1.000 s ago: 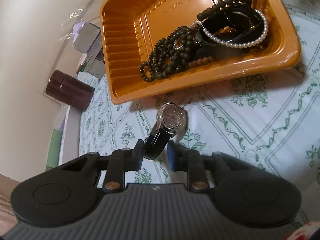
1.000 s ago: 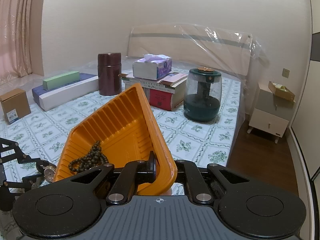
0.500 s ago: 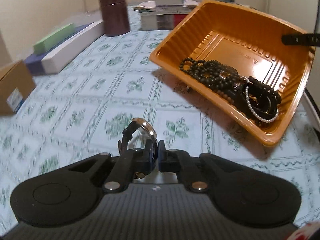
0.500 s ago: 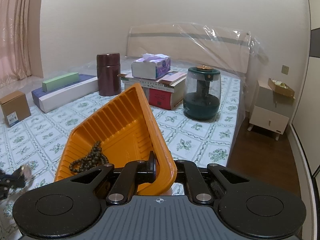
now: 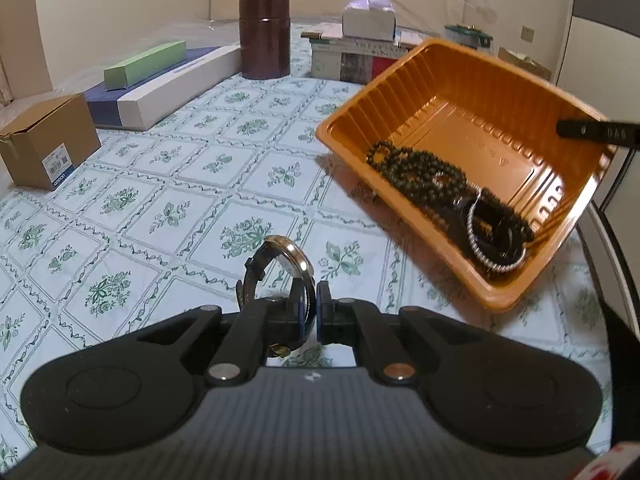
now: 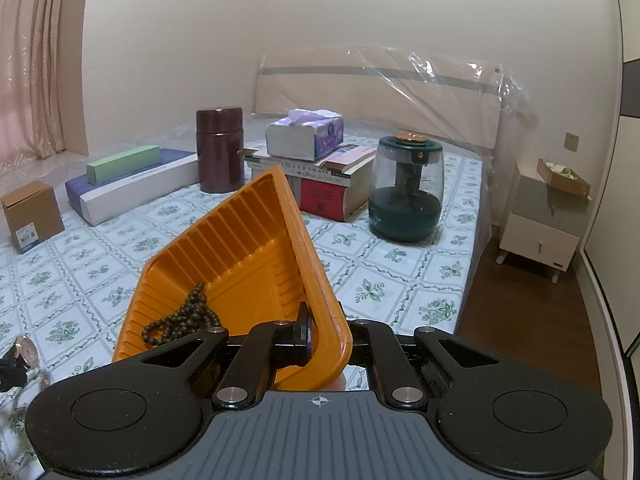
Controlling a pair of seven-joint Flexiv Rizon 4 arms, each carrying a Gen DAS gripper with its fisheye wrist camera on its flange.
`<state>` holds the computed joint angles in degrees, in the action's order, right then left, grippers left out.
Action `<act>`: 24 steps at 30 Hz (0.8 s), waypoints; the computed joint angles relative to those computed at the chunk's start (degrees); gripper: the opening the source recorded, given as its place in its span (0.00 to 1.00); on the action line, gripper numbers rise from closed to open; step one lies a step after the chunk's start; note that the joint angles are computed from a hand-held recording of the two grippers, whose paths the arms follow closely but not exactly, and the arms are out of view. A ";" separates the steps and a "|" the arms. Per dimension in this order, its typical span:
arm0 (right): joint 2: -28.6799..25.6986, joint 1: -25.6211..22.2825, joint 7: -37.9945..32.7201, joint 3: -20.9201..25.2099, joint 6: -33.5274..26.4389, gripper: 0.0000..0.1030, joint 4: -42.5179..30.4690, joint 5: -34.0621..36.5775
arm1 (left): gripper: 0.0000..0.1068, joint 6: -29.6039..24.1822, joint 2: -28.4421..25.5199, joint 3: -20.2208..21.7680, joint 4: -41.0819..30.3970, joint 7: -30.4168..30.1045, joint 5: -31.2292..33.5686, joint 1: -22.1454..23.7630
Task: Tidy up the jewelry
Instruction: 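Carry the wristwatch into the orange tray and open the left tool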
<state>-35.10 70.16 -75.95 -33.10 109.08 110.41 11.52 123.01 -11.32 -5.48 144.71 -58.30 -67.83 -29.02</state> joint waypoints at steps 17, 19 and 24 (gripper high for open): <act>0.42 0.00 0.09 0.25 -0.14 0.08 -0.06 -0.01 | 0.04 -1.78 -1.00 0.06 -5.36 1.79 3.47 0.31; 0.42 -0.04 0.22 0.36 -0.20 0.08 -0.14 -0.07 | 0.04 -2.59 -1.49 0.44 -6.61 1.30 5.98 0.72; 0.42 -0.21 0.38 0.48 -0.18 0.08 -0.18 -0.24 | 0.04 -4.61 -2.78 1.75 -9.94 -0.70 12.22 1.19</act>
